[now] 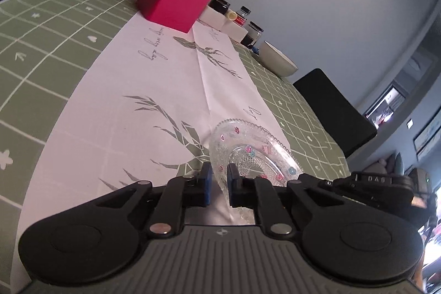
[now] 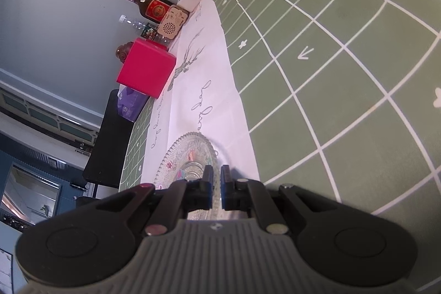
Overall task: Organize plates and bowls
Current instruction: 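Lift the glass plate with both tools and carry it toward the white Fruity plate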
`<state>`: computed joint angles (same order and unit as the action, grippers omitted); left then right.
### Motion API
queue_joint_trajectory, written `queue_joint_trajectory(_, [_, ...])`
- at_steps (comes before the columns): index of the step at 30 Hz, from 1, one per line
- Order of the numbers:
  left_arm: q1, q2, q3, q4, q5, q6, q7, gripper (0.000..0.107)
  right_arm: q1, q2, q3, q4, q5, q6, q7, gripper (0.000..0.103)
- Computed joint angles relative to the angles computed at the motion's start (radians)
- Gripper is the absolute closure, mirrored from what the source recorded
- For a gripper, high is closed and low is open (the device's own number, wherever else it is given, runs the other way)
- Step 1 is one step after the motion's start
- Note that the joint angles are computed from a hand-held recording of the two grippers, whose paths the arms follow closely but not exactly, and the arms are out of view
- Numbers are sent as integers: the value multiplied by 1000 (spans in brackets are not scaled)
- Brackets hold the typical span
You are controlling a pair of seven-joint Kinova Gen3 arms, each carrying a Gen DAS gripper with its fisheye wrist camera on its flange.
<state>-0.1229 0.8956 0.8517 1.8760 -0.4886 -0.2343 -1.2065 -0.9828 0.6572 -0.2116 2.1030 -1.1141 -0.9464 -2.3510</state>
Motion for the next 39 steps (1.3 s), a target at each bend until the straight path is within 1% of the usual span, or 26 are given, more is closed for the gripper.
queue_joint_trajectory(2, [-3,-4,-1,1,8,1,7,97,7,-1,-1,1,16,7,-5,100])
queue_joint_trajectory(5, [45,-59,-65,16,43,-23,9,97,12,12,-3,11,62,-14,-59,100])
queue_joint_trajectory(6, [54,-68,-76,17,49,-23,16,97,15,12,-3,13,75,-14,-67,100])
queue_joint_trajectory(8, [48,-69,-69,16,46,-13,35,97,15,14,-3,17,87,-21,-85,100])
queue_joint_trajectory(10, [29,-60,-49,10,38,6,48,97,19,19,-6,28,117,-40,-127,100])
queue_joint_trajectory(12, [19,-59,-41,14,52,8,61,98,28,29,-12,41,157,-64,-178,100])
queue_joint_trajectory(13, [15,-58,-40,16,56,6,65,98,31,28,-10,40,169,-58,-182,100])
queue_joint_trajectory(14, [11,-58,-38,17,56,7,67,98,22,23,4,34,166,-36,-169,100])
queue_joint_trajectory(16, [14,-66,-43,13,61,18,68,98,23,20,2,18,149,-17,-129,100])
queue_joint_trajectory(18, [16,-72,-47,14,71,19,69,98,27,20,1,16,158,-16,-140,100])
queue_joint_trajectory(20, [5,-70,-33,21,70,15,71,98,19,18,2,12,140,-21,-140,100])
queue_joint_trajectory(23, [23,-107,-58,50,78,-21,60,98,14,-4,4,-9,84,33,-74,100])
queue_joint_trajectory(25, [45,-145,-85,53,72,6,59,98,6,-8,3,-18,55,38,-66,100])
queue_joint_trajectory(26, [39,-154,-77,53,62,27,67,98,4,-6,-1,-15,58,25,-86,100])
queue_joint_trajectory(28, [-8,-148,-25,56,57,68,68,98,0,-6,-7,-14,57,15,-105,100])
queue_joint_trajectory(30, [-25,-167,-8,61,74,101,49,97,-4,-11,-11,-15,58,16,-108,100])
queue_joint_trajectory(32, [-52,-187,15,81,88,106,21,98,-12,-20,-15,-21,47,27,-96,100])
queue_joint_trajectory(34, [-88,-201,53,98,100,122,-5,98,-30,-31,-17,-25,25,31,-79,100])
queue_joint_trajectory(36, [-125,-223,89,126,106,122,-38,98,-44,-38,-26,-15,27,18,-118,100])
queue_joint_trajectory(38, [-181,-233,154,147,108,152,-71,98,-47,-45,-60,-2,24,-5,-166,100])
queue_joint_trajectory(39, [-213,-231,193,153,110,175,-85,97,-71,-54,-58,-1,-2,-11,-165,100])
